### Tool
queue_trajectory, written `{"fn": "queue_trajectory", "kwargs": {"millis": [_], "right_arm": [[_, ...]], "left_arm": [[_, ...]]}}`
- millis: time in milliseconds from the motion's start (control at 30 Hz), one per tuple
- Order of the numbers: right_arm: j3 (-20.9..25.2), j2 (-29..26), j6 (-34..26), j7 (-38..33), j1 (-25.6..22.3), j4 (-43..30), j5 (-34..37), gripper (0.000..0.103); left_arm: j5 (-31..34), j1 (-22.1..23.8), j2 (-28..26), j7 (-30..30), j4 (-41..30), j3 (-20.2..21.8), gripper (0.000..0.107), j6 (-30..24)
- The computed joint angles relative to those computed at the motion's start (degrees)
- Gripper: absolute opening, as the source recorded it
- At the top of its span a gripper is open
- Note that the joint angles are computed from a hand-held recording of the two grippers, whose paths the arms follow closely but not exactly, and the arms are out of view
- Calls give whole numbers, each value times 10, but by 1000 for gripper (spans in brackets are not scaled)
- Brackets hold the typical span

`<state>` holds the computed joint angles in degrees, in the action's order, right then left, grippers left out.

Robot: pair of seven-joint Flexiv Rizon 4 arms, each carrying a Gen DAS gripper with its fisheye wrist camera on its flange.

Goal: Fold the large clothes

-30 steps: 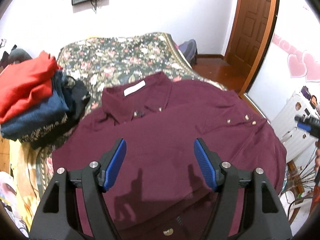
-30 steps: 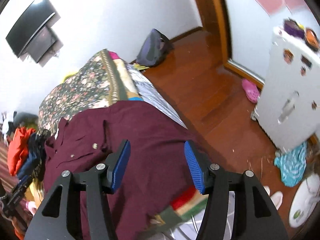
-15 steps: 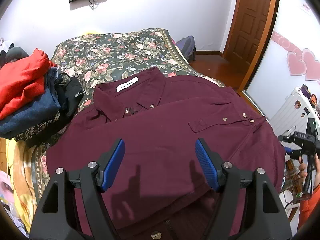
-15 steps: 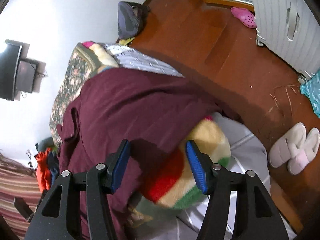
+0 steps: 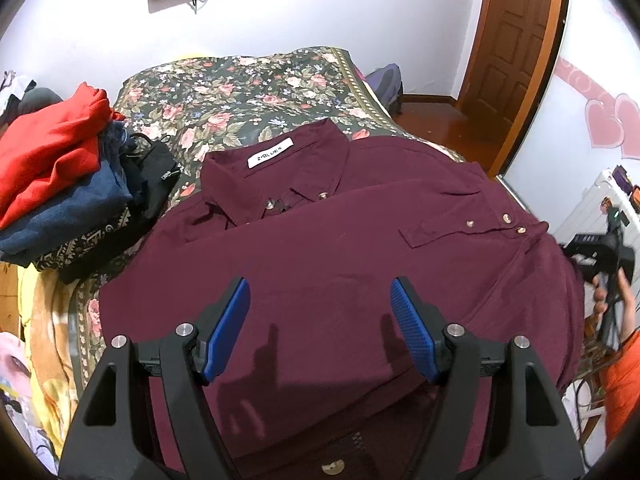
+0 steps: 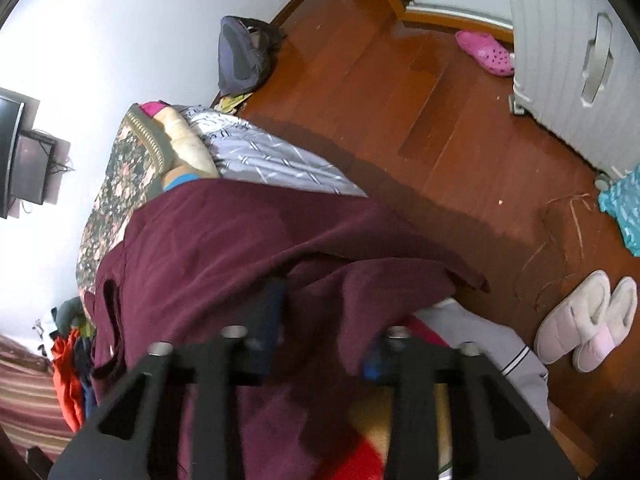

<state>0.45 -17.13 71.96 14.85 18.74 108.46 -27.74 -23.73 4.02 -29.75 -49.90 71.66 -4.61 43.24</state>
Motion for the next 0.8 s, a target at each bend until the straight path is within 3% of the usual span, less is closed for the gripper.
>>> {"fn": "queue_trajectory", "kwargs": {"millis": [33, 233, 333, 433, 533, 600, 700, 800], "right_arm": [[-6, 7, -23, -1, 7, -8, -18, 10], [-3, 32, -133, -54, 26, -87, -161, 10], [1, 24, -117, -88, 33, -137, -231, 10], [3, 3, -63, -125, 39, -180, -264, 10], [18, -35, -33, -210, 54, -233, -223, 10], [41, -60, -44, -283, 64, -265, -170, 10], [86, -102, -91, -391, 70, -307, -79, 10], [121, -138, -163, -456, 75, -343, 9, 10]], "left_arm": [[1, 0, 1, 3, 3, 0, 72, 3], [-7, 6, 6, 16, 14, -2, 71, 13], [-15, 10, 7, 19, 16, -4, 71, 14], [-23, 13, 9, 23, 20, -5, 71, 16], [-33, 18, 14, 31, 27, -7, 72, 20], [-40, 21, 17, 36, 32, -8, 72, 22], [-48, 26, 19, 43, 37, -7, 72, 18], [-52, 29, 20, 49, 41, -7, 71, 12]]}}
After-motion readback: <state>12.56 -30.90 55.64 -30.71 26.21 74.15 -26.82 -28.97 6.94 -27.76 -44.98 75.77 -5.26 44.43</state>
